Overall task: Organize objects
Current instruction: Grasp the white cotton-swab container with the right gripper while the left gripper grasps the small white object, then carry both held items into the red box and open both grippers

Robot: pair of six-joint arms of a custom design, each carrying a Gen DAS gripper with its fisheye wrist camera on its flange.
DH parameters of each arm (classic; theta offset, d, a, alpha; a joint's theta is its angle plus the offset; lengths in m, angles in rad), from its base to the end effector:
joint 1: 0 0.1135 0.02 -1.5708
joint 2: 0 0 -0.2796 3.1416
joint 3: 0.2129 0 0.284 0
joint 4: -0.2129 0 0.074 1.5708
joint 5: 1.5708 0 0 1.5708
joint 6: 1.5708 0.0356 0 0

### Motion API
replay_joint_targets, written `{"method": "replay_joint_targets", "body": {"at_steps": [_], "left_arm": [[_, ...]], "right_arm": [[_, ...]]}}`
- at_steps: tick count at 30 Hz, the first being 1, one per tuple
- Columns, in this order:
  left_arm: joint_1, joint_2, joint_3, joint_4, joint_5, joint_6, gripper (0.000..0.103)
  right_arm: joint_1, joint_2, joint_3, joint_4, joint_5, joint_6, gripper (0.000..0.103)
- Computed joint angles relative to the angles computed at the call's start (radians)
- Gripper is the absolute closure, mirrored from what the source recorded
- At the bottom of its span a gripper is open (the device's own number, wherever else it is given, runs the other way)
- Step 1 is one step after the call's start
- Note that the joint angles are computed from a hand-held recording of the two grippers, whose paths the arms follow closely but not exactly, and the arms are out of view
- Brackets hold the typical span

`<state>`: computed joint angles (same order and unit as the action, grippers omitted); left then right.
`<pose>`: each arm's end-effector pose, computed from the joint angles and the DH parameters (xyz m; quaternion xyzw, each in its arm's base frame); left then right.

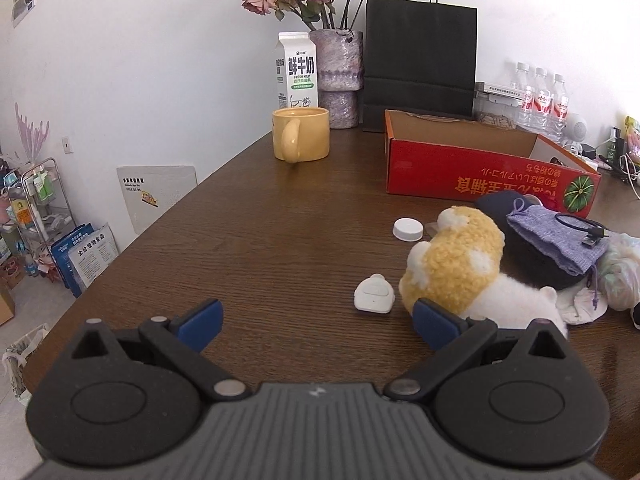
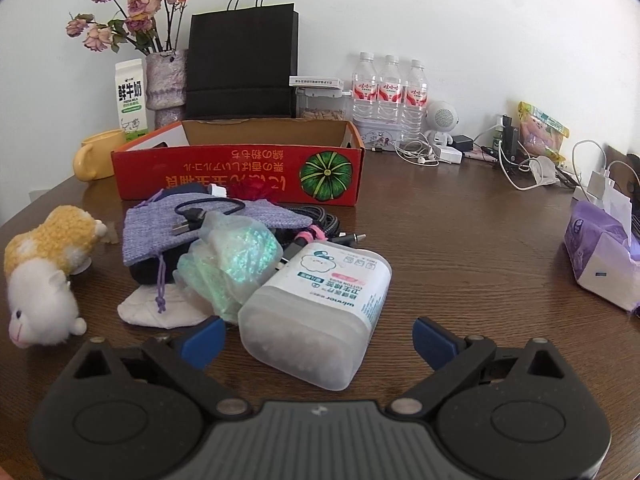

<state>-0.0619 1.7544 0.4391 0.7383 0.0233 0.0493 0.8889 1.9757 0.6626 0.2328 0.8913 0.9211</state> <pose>0.2905 -0.0188 0.0752 0.0544 0.8773 -0.0132 0.4766 0.2133 0.2188 0.0324 0.1187 0.8735 -0.0860 0.4642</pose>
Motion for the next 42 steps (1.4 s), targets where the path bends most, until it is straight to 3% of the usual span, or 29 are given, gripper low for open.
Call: {"method": "replay_joint_targets", "body": {"at_steps": [11, 15, 25, 31, 33, 35, 42], "left_arm": [[0.002, 0.093, 0.085, -0.023, -0.026, 0.041, 0.002], [-0.008, 0.122, 0.128, -0.041, -0.019, 0.055, 0.008], [-0.018, 0.150, 0.185, -0.092, 0.025, 0.068, 0.011], [-0.006, 0.173, 0.220, -0.129, 0.096, 0.046, 0.036], [-0.002, 0.176, 0.211, -0.105, 0.123, 0.045, 0.061], [0.005, 0.177, 0.213, -0.105, 0.146, 0.033, 0.075], [0.007, 0.162, 0.218, -0.137, 0.143, 0.012, 0.075]], "right_arm": [[-0.010, -0.031, -0.046, -0.023, 0.033, 0.055, 0.010], [-0.024, -0.035, -0.060, 0.000, 0.040, 0.037, 0.017], [-0.068, -0.022, -0.060, 0.077, 0.006, -0.048, 0.024], [-0.103, -0.010, -0.056, 0.116, -0.037, -0.079, 0.030], [-0.108, -0.007, -0.058, 0.132, -0.040, -0.081, 0.030], [-0.113, -0.006, -0.062, 0.147, -0.047, -0.093, 0.030], [-0.132, -0.024, -0.108, 0.231, -0.086, -0.128, 0.031]]}}
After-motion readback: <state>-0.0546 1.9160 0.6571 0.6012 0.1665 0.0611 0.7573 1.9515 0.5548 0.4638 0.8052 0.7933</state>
